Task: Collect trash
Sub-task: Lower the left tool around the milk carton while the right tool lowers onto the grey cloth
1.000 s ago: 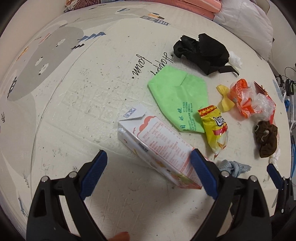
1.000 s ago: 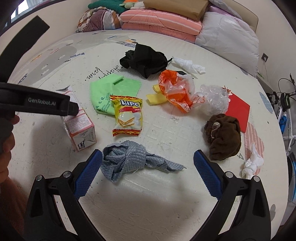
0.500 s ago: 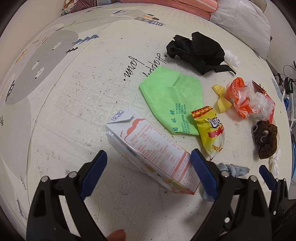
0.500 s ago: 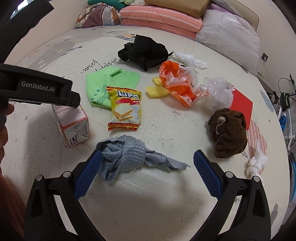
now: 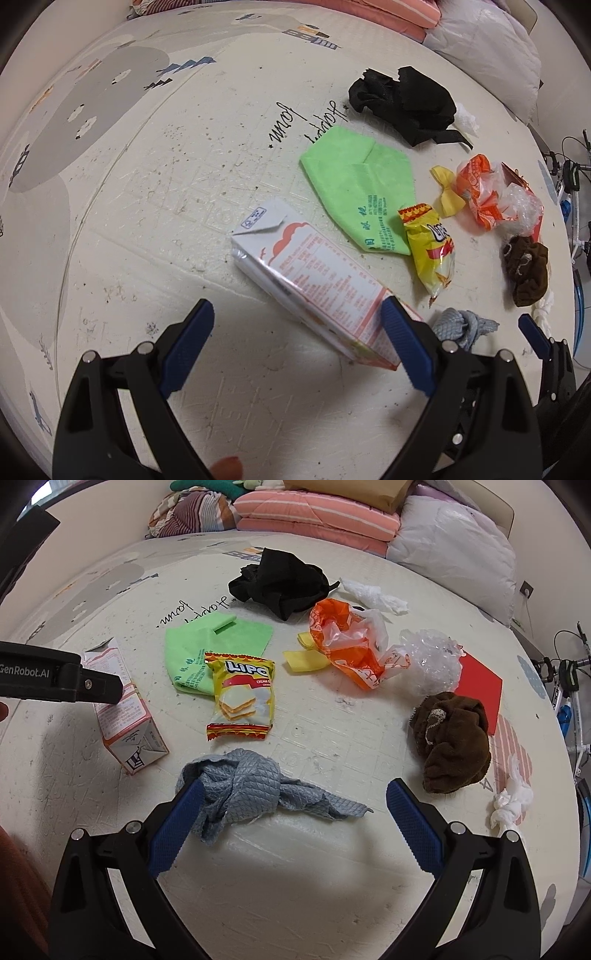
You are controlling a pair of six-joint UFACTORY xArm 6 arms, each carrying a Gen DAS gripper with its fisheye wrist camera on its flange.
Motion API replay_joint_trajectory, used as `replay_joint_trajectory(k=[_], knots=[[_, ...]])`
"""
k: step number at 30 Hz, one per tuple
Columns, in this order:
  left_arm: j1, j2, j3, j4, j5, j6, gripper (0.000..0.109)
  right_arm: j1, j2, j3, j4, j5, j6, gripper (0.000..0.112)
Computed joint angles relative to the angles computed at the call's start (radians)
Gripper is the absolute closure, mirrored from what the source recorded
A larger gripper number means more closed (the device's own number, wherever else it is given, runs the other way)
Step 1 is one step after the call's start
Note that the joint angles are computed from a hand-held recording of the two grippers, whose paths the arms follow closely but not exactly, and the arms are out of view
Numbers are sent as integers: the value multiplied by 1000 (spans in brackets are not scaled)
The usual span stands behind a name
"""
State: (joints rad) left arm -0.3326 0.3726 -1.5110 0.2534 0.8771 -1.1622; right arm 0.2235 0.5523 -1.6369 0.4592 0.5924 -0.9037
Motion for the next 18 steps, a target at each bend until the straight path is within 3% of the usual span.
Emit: replay_joint_trajectory(k=[14, 18], knots=[[-8, 125, -178, -29, 75, 27, 17, 9, -12, 23, 9, -21, -17, 17], [-3, 107, -147, -45, 48, 14, 17, 9, -10, 23, 7, -21, -16, 17]])
